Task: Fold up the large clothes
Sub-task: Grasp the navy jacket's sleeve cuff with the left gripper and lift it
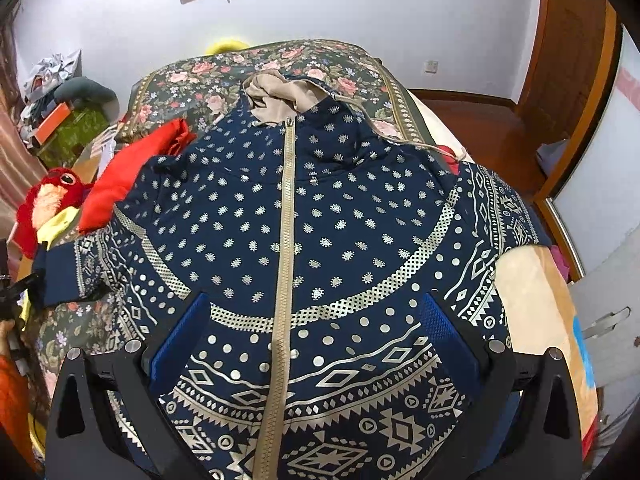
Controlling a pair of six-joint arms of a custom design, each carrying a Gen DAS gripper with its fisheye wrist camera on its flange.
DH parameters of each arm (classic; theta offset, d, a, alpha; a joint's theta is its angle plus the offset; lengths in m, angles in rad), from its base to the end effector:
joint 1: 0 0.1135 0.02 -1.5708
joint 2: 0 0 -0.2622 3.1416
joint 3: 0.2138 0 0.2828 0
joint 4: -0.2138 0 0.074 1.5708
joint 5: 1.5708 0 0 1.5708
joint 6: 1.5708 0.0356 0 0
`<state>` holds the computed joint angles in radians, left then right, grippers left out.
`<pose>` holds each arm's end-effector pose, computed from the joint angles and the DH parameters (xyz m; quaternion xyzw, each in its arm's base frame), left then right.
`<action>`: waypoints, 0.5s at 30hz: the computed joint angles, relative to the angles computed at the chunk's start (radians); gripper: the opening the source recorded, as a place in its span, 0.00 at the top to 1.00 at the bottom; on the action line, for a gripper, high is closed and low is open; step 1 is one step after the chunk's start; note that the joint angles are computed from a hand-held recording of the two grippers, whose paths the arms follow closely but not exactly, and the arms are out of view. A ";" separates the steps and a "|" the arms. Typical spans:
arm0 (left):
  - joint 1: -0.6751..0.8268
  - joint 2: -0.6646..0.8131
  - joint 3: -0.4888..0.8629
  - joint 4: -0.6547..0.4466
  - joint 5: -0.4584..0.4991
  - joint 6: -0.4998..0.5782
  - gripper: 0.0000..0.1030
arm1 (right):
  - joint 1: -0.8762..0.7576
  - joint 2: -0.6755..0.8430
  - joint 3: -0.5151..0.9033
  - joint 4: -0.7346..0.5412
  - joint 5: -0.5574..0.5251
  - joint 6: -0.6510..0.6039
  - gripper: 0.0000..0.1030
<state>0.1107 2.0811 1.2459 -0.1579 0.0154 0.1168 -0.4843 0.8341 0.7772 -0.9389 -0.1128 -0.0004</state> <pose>0.4352 0.0478 0.0858 0.0051 0.9585 0.0250 0.2838 0.1635 -0.0815 0.2601 0.2139 0.9334 -0.0155 0.2878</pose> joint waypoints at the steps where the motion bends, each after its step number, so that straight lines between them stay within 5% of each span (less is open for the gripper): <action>1: 0.011 -0.005 0.019 -0.037 0.034 -0.016 0.91 | -0.007 -0.006 0.005 -0.008 -0.010 -0.004 0.00; 6: 0.056 -0.145 -0.012 -0.093 0.210 -0.080 0.93 | -0.075 -0.017 0.045 -0.052 -0.106 -0.021 0.00; 10: 0.033 -0.291 -0.039 -0.127 0.267 -0.093 0.93 | -0.140 -0.008 0.092 -0.080 -0.198 -0.034 0.00; 15: -0.062 -0.440 -0.026 -0.174 0.312 -0.133 0.93 | -0.155 0.002 0.148 -0.075 -0.185 -0.080 0.00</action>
<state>0.0489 1.6412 1.2199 -0.3322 0.3278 -0.0161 -0.6392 0.8360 0.9249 -1.0136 -0.2976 -0.0805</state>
